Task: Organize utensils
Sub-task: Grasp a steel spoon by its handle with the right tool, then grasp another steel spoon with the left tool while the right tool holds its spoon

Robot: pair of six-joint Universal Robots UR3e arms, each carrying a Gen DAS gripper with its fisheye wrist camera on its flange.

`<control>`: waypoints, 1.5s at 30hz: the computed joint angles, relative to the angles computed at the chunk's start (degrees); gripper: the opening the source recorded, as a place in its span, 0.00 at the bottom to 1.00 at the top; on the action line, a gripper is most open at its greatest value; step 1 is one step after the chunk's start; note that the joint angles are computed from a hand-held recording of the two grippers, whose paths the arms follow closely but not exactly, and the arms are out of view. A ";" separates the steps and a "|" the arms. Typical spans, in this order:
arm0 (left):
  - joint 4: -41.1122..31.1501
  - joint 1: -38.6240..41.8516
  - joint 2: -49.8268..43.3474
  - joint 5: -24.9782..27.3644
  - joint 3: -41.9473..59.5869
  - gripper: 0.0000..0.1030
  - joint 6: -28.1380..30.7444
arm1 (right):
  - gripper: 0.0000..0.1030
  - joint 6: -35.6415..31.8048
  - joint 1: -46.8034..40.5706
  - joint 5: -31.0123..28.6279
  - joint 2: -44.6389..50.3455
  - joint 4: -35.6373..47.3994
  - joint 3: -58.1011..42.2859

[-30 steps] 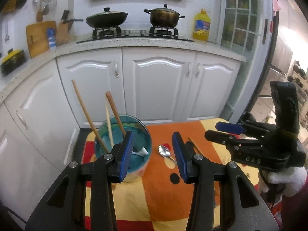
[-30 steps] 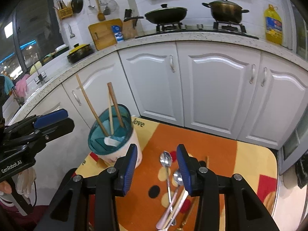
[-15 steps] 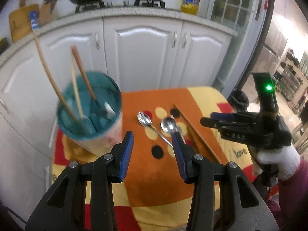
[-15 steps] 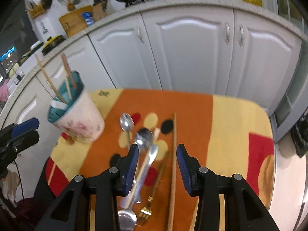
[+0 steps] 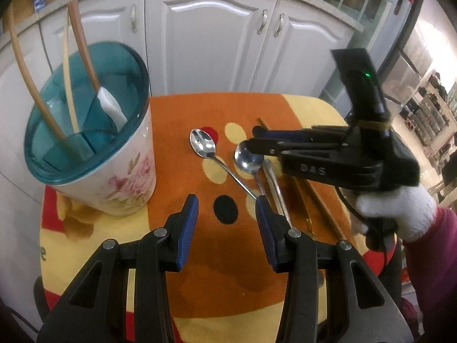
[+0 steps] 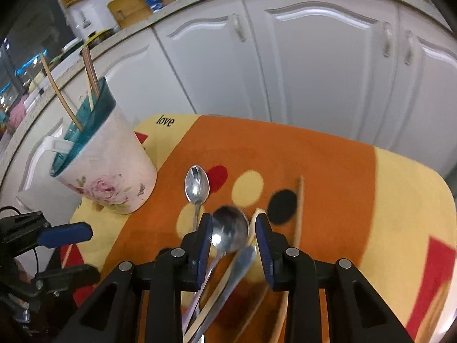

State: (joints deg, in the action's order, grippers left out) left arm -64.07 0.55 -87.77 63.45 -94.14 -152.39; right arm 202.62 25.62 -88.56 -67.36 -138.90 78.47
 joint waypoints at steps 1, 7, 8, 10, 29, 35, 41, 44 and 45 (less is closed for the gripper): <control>0.18 -0.38 -0.97 0.25 0.51 0.39 -0.62 | 0.30 -1.41 -0.41 0.55 1.32 0.56 -1.29; 1.69 -2.37 -5.75 1.44 3.08 0.39 -4.11 | 0.09 -4.76 -2.29 5.45 3.35 0.65 -1.70; 2.10 -2.96 -6.91 1.74 3.94 0.39 -5.11 | 0.08 -4.82 -2.27 5.46 2.99 0.04 -0.96; 3.07 -4.09 -9.03 2.21 5.37 0.39 -7.11 | 0.03 -4.10 -2.81 6.46 1.04 -1.88 2.07; 4.35 -9.68 -22.69 4.95 15.45 0.13 -12.35 | 0.03 0.13 -6.24 4.47 -14.39 -6.96 19.75; -4.37 -5.94 -15.23 1.52 9.83 0.03 2.20 | 0.02 -0.38 -6.47 6.12 -14.78 -7.45 20.32; -11.04 -4.11 -10.27 3.19 6.75 0.03 12.40 | 0.02 -0.88 -4.86 6.80 -12.23 -7.34 17.38; -9.76 -2.84 -9.52 2.73 6.06 0.03 9.24 | 0.02 -0.69 -4.16 6.46 -11.24 -7.03 16.09; -8.73 -2.62 -9.44 2.45 5.93 0.03 7.57 | 0.02 -0.62 -4.08 6.42 -11.03 -6.92 15.71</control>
State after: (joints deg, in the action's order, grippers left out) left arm -72.80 -2.07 -97.20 65.89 -88.20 -144.81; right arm 202.00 21.54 -82.14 -78.39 -145.82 94.17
